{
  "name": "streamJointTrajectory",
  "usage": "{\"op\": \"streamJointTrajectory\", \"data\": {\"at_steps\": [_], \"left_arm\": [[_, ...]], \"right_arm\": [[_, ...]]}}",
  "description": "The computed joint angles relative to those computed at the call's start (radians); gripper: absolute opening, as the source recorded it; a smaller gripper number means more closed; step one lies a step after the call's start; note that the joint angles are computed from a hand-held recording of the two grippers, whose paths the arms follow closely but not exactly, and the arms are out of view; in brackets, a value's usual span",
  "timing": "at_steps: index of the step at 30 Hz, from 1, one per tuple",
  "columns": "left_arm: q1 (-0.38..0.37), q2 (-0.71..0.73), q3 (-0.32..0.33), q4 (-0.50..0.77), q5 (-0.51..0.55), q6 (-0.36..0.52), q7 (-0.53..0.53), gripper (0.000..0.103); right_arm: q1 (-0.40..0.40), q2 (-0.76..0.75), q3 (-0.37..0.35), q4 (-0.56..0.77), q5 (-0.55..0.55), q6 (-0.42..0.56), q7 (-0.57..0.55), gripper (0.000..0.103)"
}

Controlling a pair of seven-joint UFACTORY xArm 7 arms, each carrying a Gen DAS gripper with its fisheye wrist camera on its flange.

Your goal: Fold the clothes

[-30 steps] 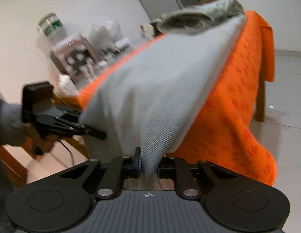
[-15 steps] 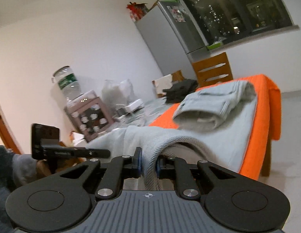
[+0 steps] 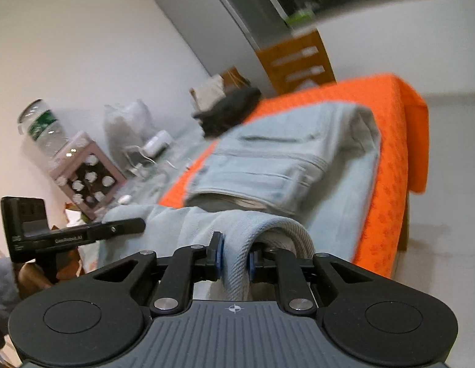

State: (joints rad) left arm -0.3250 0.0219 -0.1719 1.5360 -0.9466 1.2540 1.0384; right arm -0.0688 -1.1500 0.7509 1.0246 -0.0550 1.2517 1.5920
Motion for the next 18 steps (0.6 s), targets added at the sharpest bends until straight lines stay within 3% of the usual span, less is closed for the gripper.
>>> {"op": "streamJointTrajectory", "data": {"at_steps": [6, 9, 11, 12, 13, 14, 18], "left_arm": [[-0.046, 0.018, -0.034, -0.066, 0.093, -0.158, 0.010, 0.028], [-0.044, 0.035, -0.030, -0.046, 0.115, -0.149, -0.044, 0.035], [-0.032, 0.038, -0.023, -0.017, 0.117, -0.111, -0.069, 0.043], [-0.024, 0.038, -0.019, -0.001, 0.116, -0.090, -0.077, 0.056], [-0.014, 0.034, -0.013, 0.010, 0.112, -0.073, -0.079, 0.072], [-0.003, 0.029, -0.006, 0.019, 0.104, -0.059, -0.077, 0.077], [0.039, -0.009, 0.023, 0.022, 0.059, -0.036, -0.007, 0.079]], "right_arm": [[0.095, -0.018, -0.035, -0.121, 0.032, -0.026, 0.019, 0.020], [0.113, -0.018, -0.047, -0.115, 0.039, -0.011, 0.047, 0.025], [0.120, -0.002, -0.059, -0.085, 0.044, 0.015, 0.050, 0.035], [0.121, 0.016, -0.061, -0.056, 0.044, 0.044, 0.040, 0.039], [0.118, 0.035, -0.058, -0.020, 0.040, 0.080, 0.027, 0.051], [0.111, 0.058, -0.050, 0.026, 0.032, 0.129, 0.010, 0.059], [0.031, 0.130, 0.029, 0.233, -0.025, 0.332, -0.083, 0.059]]}}
